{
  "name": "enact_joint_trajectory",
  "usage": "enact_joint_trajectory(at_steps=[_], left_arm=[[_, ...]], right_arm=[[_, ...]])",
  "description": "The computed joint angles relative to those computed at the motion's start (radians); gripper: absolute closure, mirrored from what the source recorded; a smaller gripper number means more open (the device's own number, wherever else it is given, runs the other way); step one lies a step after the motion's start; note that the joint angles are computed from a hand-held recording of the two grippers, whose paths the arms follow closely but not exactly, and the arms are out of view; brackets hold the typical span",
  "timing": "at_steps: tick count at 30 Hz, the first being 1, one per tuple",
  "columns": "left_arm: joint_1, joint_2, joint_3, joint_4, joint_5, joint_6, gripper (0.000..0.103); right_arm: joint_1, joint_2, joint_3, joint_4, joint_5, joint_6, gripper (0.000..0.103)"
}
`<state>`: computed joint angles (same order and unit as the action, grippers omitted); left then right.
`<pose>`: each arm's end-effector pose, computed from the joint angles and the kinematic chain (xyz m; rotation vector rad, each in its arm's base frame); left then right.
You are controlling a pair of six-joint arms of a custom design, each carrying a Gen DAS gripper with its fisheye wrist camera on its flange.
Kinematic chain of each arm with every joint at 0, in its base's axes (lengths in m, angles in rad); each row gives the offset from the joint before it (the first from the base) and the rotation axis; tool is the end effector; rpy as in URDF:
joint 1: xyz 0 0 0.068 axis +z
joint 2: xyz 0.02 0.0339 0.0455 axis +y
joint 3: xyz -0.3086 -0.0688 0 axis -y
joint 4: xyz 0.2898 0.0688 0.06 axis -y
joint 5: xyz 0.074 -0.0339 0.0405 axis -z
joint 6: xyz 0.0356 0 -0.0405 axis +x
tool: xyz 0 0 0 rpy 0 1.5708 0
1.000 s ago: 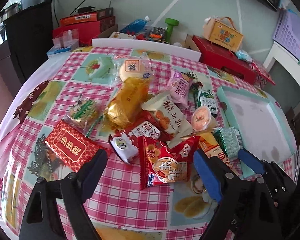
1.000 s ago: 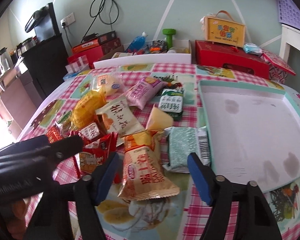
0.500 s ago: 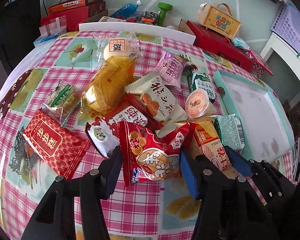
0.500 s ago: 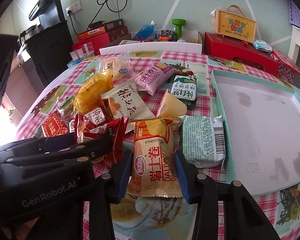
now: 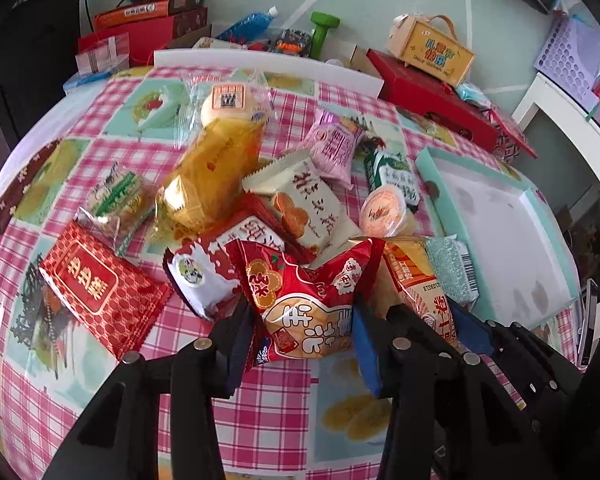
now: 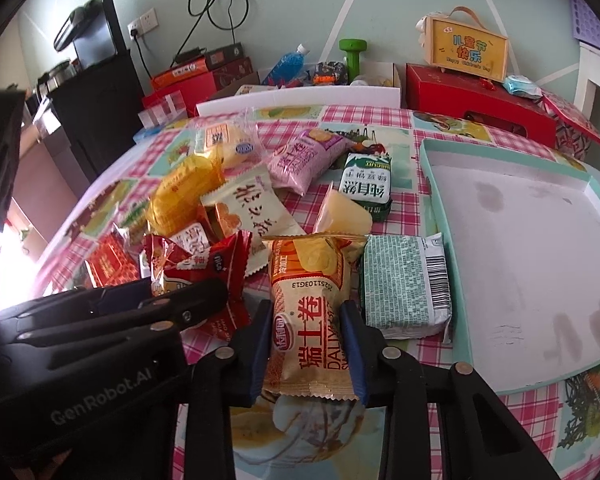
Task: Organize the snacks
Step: 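Grasp the yellow DAILY bread bag with the right tool while the left grasps the red cartoon snack bag, then carry both bags into the teal-rimmed tray and open both tools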
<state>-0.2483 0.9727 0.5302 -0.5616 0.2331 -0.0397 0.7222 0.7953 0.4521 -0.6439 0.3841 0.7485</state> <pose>0.1842 -0.0552 0.2070 0.3567 2.5615 -0.4075 0.1259 0.0931 0.2036 0.1758 2.4543 0.1408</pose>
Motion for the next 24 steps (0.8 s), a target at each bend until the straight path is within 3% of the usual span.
enact_joint_trajectory(at_steps=[9, 15, 20, 24], left_arm=[[0.024, -0.090, 0.036, -0.017, 0.021, 0.004, 0.056], [-0.111, -0.044, 0.087, 0.010, -0.063, -0.035, 0.056], [-0.256, 0.031, 0.132, 0.048, -0.131, -0.073, 0.056], [-0.383, 0.112, 0.179, 0.087, -0.187, -0.093, 0.056]], right_arm=[[-0.028, -0.120, 0.010, -0.031, 0.027, 0.007, 0.068], [-0.136, -0.209, 0.016, -0.057, 0.053, -0.037, 0.068], [-0.354, -0.342, 0.018, -0.140, 0.068, -0.100, 0.068], [-0.738, -0.404, 0.016, -0.158, -0.071, -0.260, 0.068]])
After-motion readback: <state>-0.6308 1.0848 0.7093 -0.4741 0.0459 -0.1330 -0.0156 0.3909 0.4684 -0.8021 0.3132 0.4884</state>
